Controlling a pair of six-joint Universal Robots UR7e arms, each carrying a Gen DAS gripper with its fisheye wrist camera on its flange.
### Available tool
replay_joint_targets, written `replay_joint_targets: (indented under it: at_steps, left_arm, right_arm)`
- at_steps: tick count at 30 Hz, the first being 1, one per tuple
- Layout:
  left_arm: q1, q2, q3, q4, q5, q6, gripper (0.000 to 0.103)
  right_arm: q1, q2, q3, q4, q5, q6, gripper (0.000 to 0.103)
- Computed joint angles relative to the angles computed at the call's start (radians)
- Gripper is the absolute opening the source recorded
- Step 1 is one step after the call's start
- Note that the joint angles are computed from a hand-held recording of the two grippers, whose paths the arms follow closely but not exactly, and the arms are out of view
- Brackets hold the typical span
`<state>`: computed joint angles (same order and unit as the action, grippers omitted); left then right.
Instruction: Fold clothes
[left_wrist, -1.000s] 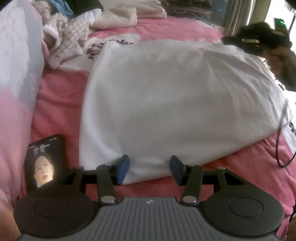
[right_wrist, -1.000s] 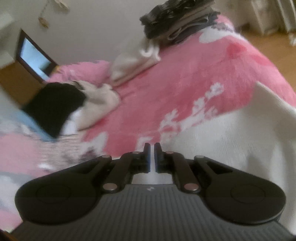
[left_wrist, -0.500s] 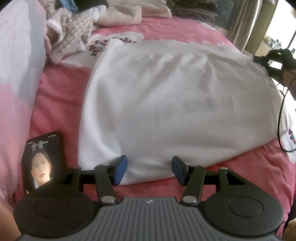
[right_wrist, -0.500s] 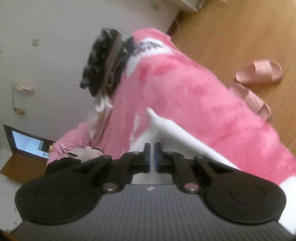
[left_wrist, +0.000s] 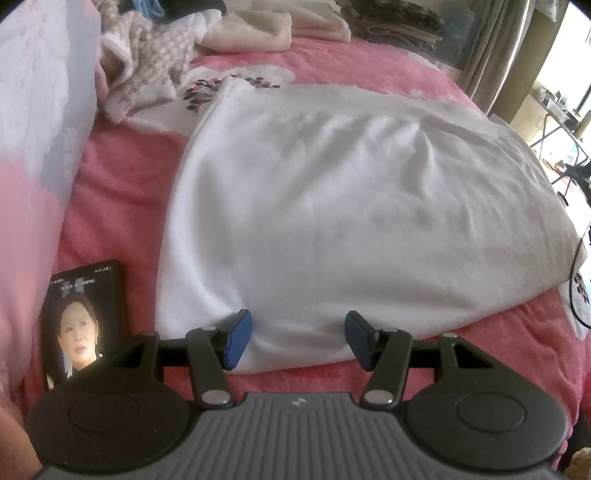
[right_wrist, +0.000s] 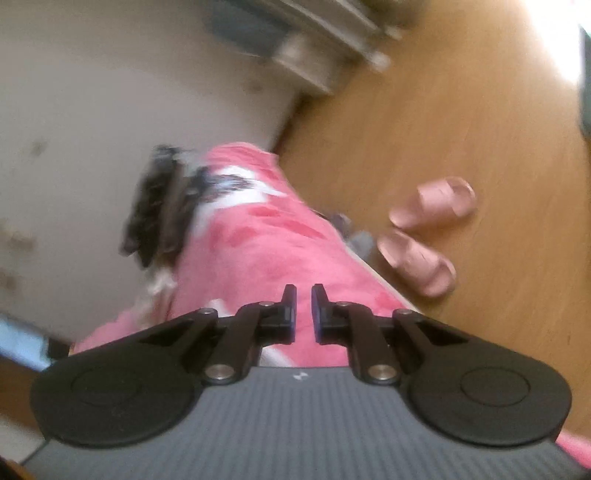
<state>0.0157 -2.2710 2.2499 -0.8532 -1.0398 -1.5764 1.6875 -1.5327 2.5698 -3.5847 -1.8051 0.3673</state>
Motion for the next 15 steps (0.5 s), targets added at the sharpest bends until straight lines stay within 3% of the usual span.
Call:
replay_joint_targets:
  at_steps: [2,5,8,11,15]
  left_arm:
    - [-0.022,0.026,-0.014,0.037,0.003,-0.005,0.057]
    - [-0.104,0.088,-0.044,0.152,0.032,-0.033,0.057]
    - [-0.155,0.103,-0.058,0.176,0.073,-0.014,0.061]
    - [-0.092,0.092,-0.052,0.071,0.102,0.042,0.061]
    - [0.055,0.091,-0.023,-0.114,0.113,0.149,0.061]
  right_arm:
    - [0.052,-0.040,-0.012,0.076,0.025,-0.090,0.009]
    - [0.121,-0.090,-0.043,0.278,0.124,-0.205,0.009]
    - [0.166,-0.097,-0.078,0.465,0.265,-0.291,0.009]
    - [0.189,-0.051,-0.101,0.570,0.365,-0.306,0.009]
    - [0.243,0.058,-0.129,0.601,0.360,-0.301,0.009]
